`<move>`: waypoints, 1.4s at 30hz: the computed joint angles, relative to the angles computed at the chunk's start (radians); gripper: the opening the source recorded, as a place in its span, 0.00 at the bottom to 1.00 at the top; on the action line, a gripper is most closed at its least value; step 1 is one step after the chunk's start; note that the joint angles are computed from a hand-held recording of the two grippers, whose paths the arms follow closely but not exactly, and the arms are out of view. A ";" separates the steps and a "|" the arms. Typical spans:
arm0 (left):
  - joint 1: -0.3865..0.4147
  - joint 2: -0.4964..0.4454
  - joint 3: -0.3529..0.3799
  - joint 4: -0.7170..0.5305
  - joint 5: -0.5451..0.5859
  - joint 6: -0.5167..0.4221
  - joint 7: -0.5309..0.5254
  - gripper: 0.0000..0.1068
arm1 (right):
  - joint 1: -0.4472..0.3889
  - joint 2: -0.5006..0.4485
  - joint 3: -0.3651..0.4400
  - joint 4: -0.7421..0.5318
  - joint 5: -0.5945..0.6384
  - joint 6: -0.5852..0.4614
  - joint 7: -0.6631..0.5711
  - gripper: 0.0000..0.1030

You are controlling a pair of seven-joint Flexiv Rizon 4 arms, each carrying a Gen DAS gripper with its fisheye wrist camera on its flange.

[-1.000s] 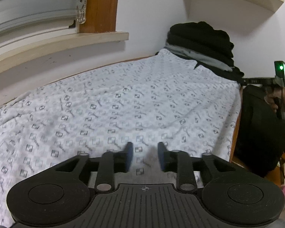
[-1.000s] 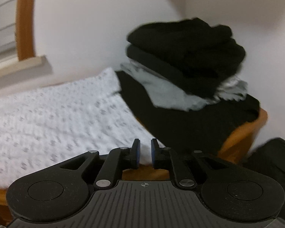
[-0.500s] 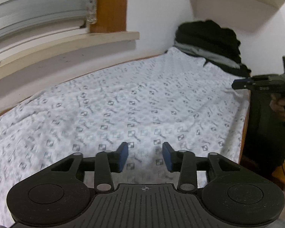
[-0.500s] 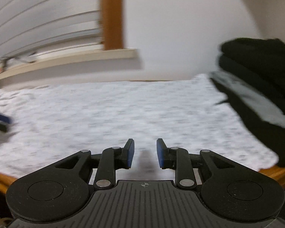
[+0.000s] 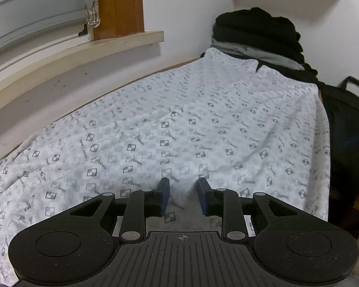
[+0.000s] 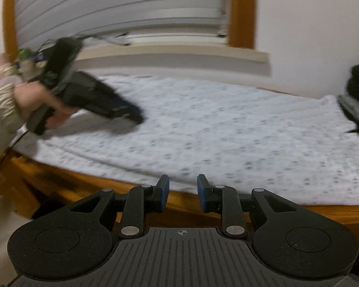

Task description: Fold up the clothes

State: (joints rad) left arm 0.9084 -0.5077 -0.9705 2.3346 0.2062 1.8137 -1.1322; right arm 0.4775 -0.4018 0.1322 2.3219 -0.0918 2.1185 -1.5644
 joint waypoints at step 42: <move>0.011 -0.070 0.008 -0.010 0.086 0.066 -0.056 0.28 | -0.166 0.015 0.116 0.065 -0.289 0.008 0.154 0.00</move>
State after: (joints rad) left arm 0.9197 -0.5781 -0.9621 2.3249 0.2921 1.8793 -1.1880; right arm 0.3118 -0.3867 0.2486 2.3870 -0.3810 2.1263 -1.4103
